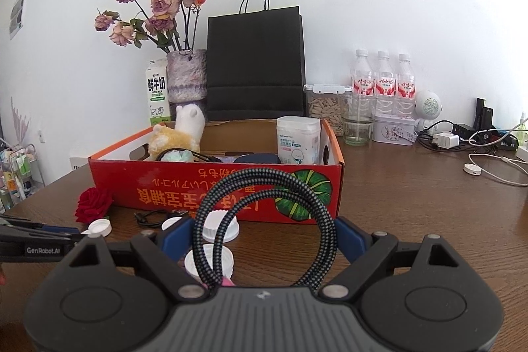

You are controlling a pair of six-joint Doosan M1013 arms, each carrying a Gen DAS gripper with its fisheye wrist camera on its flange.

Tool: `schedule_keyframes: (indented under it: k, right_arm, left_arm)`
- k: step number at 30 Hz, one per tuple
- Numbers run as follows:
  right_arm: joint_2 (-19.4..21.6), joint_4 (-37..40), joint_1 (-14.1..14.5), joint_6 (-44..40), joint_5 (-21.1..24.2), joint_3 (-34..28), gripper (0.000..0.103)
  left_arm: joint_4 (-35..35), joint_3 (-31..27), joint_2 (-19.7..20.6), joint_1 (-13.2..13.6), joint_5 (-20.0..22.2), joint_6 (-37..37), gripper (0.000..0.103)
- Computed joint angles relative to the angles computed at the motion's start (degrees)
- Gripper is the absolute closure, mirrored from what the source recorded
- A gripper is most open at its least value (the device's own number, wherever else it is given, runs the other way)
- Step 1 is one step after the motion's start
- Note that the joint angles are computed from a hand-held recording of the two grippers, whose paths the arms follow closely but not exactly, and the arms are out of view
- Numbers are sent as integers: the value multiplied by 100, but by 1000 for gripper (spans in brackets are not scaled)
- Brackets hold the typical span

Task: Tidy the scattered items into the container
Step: 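Grasp a white bottle cap with the left gripper while the right grasps the black cable coil, then carry the white cap and cable coil over the box with both grippers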

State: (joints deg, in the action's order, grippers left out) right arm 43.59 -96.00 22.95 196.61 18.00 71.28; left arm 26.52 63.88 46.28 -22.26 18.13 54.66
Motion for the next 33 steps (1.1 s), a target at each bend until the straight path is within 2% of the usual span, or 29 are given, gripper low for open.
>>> schedule_keyframes:
  k: [3, 10, 17, 20, 24, 28, 30, 33]
  right_arm:
    - [0, -29, 1, 24, 6, 1, 14]
    - [-7, -146, 4, 127, 33, 22, 14]
    - [-41, -802, -7, 794, -14, 111, 14]
    - [-29, -866, 3, 772, -1, 89, 14]
    - [-48, -1657, 13, 1423, 9, 88, 14]
    - [-13, -1884, 19, 1543, 70, -71, 14]
    - [40, -1800, 18, 1406, 82, -223, 14]
    - [134, -1845, 6, 1386, 78, -469, 14]
  left_arm:
    - [-136, 33, -17, 16, -66, 33, 74]
    - [470, 133, -67, 10, -156, -732, 74]
    - [2092, 358, -166, -28, -405, -2330, 74]
    - [2955, 431, -207, -54, -481, -3092, 74]
    - [4077, 475, -262, -63, -680, -4167, 74]
    - [5093, 356, -246, -67, -817, -5130, 74]
    - [5405, 210, -193, -68, -864, -5413, 74]
    - [5489, -84, -75, -66, -947, -5457, 74]
